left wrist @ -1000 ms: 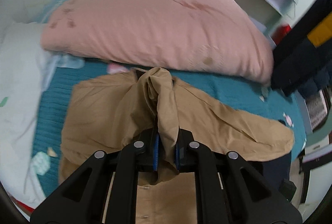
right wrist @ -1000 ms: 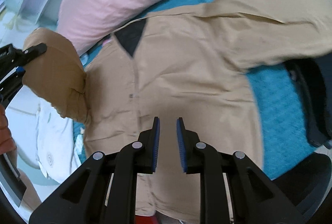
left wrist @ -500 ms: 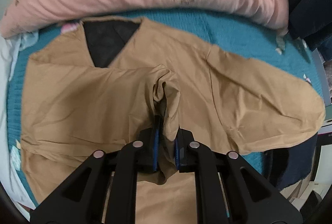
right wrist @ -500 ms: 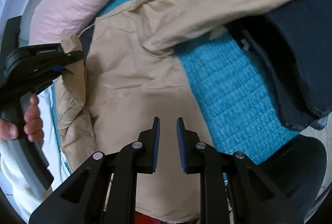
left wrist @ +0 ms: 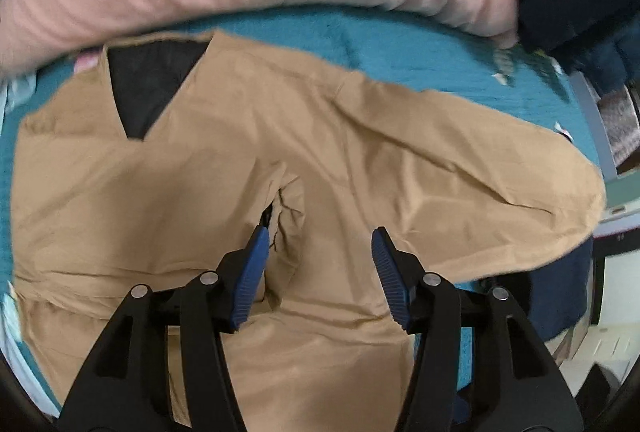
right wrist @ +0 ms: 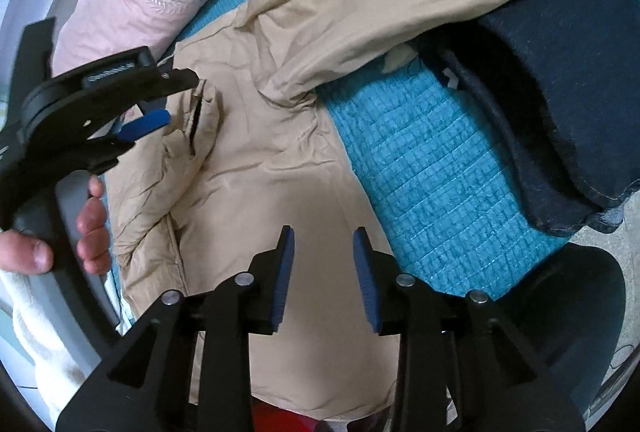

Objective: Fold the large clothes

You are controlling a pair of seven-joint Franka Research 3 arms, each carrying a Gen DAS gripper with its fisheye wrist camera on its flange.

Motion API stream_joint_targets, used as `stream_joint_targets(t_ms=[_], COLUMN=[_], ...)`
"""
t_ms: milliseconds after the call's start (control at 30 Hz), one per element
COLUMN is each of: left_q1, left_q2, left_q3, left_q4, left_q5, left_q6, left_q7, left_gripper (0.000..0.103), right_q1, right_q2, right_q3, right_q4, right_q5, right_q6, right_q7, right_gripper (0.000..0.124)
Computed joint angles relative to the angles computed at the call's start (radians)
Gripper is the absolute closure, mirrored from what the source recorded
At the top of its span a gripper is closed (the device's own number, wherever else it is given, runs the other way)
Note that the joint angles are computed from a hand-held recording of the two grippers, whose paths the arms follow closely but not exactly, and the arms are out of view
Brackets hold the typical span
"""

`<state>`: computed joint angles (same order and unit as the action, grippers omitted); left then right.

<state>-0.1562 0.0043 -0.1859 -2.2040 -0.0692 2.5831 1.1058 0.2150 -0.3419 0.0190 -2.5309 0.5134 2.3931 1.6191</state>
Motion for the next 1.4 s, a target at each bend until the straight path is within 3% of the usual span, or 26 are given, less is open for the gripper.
stream_joint_targets(t_ms=[167,367,633,767,800,967,1100,1167,1233,1300,1367,1400], left_q1=[0.009,0.053,0.127,0.155,0.159,0.170,0.218,0.245,0.248,0.286,0.271,0.260], left_q2=[-0.101,-0.252,-0.391,-0.391,-0.385,-0.335,-0.288,-0.285,-0.295,-0.314,-0.332,-0.325], left_q3=[0.016,0.077,0.176,0.213,0.223,0.253,0.231,0.219,0.235,0.206,0.241,0.259], left_q4=[-0.055,-0.179,-0.361,-0.411,-0.421,-0.452,-0.460,-0.465,-0.473,-0.481,-0.493,-0.491], left_q5=[0.023,0.069,0.059,0.031,0.017,-0.077,-0.059,-0.023,-0.040,0.043,0.003,-0.037], left_q6=[0.011,-0.006,-0.043,-0.047,-0.045,-0.019,-0.003,-0.008,-0.011,-0.019,-0.014,-0.017], left_q7=[0.017,0.023,0.094,0.149,0.168,0.250,0.256,0.241,0.281,0.241,0.294,0.316], left_gripper=[0.048,0.051,0.091,0.100,0.100,0.103,0.103,0.103,0.103,0.103,0.102,0.102], right_q1=[0.007,0.047,0.143,0.191,0.200,0.243,0.267,0.288,0.267,0.248,0.232,0.208], right_q2=[-0.016,0.033,0.194,0.314,0.340,0.495,0.610,0.635,0.627,0.608,0.587,0.590], right_q3=[0.016,0.052,0.100,0.128,0.133,0.155,0.152,0.119,0.111,0.084,0.049,0.055], right_q4=[0.019,0.114,0.289,0.395,0.414,0.536,0.622,0.634,0.615,0.590,0.560,0.560], right_q5=[-0.024,-0.052,-0.053,-0.052,-0.053,-0.049,-0.104,-0.216,-0.224,-0.270,-0.344,-0.315], right_q6=[0.006,0.045,0.082,0.076,0.073,0.042,-0.002,-0.020,-0.020,-0.020,0.006,0.005], right_q7=[0.024,0.039,0.009,-0.012,-0.013,-0.007,0.025,0.089,0.082,0.109,0.168,0.150], right_gripper=[0.093,0.093,0.093,0.099,0.107,0.116,0.117,0.120,0.124,0.124,0.124,0.124])
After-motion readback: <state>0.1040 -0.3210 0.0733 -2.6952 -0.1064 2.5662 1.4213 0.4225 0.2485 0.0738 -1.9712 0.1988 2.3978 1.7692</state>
